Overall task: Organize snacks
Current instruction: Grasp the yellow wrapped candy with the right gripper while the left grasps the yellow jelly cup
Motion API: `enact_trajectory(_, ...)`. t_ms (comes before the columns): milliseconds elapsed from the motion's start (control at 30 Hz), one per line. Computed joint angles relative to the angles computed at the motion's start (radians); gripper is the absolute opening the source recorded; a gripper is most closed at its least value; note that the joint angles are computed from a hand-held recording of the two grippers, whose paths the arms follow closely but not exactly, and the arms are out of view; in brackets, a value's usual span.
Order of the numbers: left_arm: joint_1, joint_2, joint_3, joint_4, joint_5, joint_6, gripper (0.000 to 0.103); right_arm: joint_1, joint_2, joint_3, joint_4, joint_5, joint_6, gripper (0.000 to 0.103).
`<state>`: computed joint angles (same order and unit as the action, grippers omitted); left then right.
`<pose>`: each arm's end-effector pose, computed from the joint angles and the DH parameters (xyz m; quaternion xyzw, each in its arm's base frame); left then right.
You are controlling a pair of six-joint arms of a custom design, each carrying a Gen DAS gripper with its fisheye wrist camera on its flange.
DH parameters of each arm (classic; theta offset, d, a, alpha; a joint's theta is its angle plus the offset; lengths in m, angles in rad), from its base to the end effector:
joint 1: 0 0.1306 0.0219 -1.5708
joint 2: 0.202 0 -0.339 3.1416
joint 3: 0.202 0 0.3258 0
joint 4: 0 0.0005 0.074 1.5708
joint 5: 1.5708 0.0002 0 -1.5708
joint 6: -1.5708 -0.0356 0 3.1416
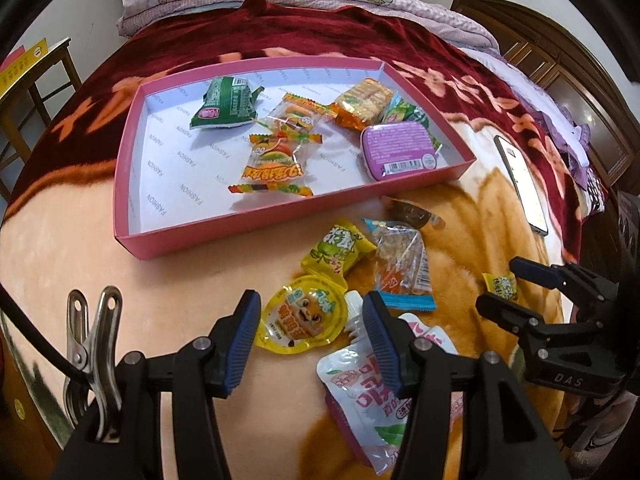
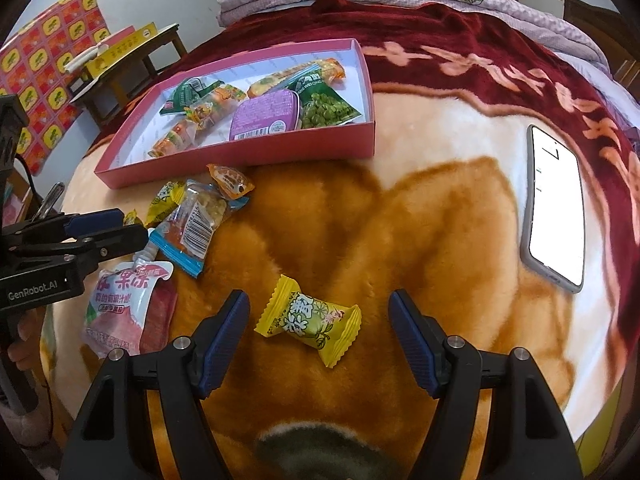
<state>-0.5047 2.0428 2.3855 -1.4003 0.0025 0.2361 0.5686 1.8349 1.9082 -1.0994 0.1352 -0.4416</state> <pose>0.5196 -0.2877 0.4094 0.1298 0.9585 -0.0930 0.2361 0.4711 0.2947 0.3637 -0.0428 0.9602 0.0729 0.2663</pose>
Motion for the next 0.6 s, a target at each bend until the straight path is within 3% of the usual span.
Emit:
enact_trajectory(267, -0.004, -0.020, -0.022, -0.008, -0.021, -0.005, 0.056, 0.003, 0.000, 0.002, -0.003, -0.015, 0.000, 0.074)
enact_trajectory(600, 0.022, -0.032, -0.060, 0.028, 0.037, 0.047, 0.062, 0.017, -0.002, -0.006, -0.005, 0.006, 0.016, 0.074)
